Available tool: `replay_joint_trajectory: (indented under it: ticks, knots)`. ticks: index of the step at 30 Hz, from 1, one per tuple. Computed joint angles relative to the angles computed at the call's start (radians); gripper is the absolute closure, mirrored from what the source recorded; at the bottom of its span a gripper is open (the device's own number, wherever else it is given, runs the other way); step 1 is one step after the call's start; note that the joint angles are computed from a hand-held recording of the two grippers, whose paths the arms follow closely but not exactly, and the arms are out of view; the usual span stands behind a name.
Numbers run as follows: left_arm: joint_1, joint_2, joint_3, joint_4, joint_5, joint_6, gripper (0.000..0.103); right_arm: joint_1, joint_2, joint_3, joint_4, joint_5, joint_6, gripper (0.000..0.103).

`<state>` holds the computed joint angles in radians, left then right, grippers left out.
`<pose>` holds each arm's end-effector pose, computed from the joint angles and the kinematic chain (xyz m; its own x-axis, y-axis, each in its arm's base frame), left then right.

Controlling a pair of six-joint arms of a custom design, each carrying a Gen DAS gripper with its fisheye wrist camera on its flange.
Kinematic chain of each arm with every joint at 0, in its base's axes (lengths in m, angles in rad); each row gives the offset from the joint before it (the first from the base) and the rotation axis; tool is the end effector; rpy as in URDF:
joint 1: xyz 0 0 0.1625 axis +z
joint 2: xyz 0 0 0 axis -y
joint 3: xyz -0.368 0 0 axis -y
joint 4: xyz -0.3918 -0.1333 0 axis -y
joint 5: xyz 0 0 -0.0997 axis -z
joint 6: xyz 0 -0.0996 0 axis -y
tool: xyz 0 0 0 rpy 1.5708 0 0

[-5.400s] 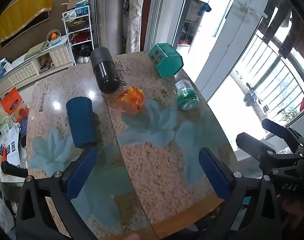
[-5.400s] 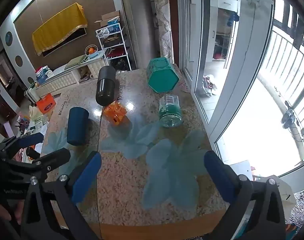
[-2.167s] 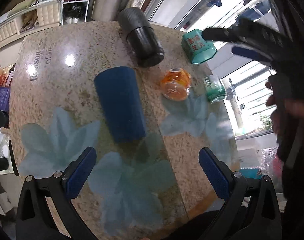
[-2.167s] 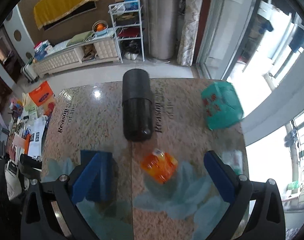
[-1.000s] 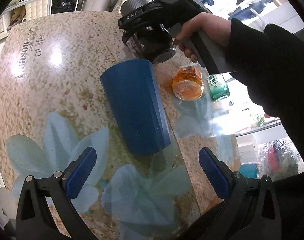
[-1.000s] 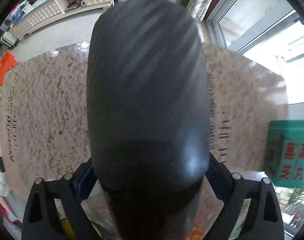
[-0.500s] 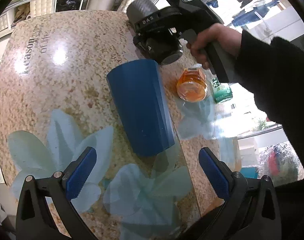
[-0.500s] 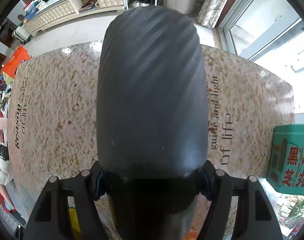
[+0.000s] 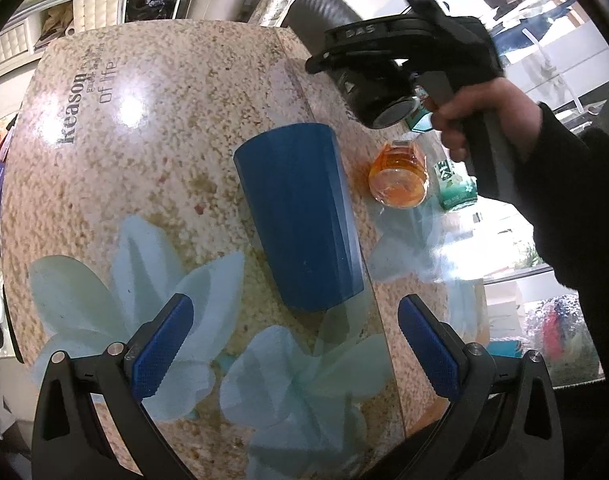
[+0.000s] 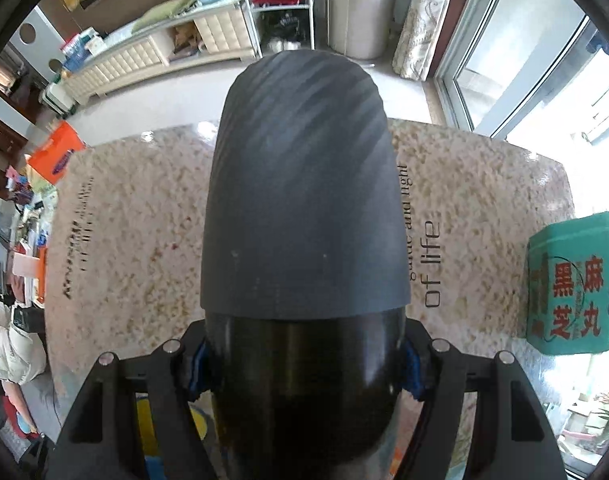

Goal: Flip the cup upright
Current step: 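Lift the black tumbler with the right tool toward the left tool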

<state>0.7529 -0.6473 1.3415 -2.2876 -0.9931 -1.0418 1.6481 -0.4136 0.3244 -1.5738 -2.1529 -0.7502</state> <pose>-0.3797 -0.6130 0.0526 -0.9234 -0.2859 -0.2560 -0.1341 0.8654 -0.4827 0.1427 -0.8256 0.2716 -0.5597 -0.6871 0.4633 -0.6267 0.7167 0.3059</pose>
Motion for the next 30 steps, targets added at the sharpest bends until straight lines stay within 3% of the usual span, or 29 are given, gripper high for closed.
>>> replay_joint_trajectory:
  ticks: [4,10,14,19,25,30]
  knots:
    - [-0.001,0.026,-0.036,0.010,0.001,0.006,0.000,-0.004,-0.041,-0.021,0.068,0.035,0.020,0.034]
    - [-0.016,0.062,-0.107,0.069,0.030,0.005,0.000,-0.014,-0.171,0.116,0.040,0.082,0.032,0.034]
    - [-0.033,0.082,-0.147,0.126,0.058,-0.014,0.000,-0.021,-0.219,0.106,0.084,0.127,0.034,0.034]
    - [-0.064,0.155,-0.289,0.374,0.141,-0.116,0.000,-0.037,-0.299,0.124,0.145,0.191,0.024,0.034]
    - [-0.084,0.197,-0.373,0.477,0.159,-0.202,0.000,-0.081,-0.389,0.148,0.250,0.258,0.051,0.034]
    - [-0.097,0.233,-0.444,0.554,0.160,-0.253,0.000,-0.118,-0.485,0.263,0.235,0.260,0.016,0.033]
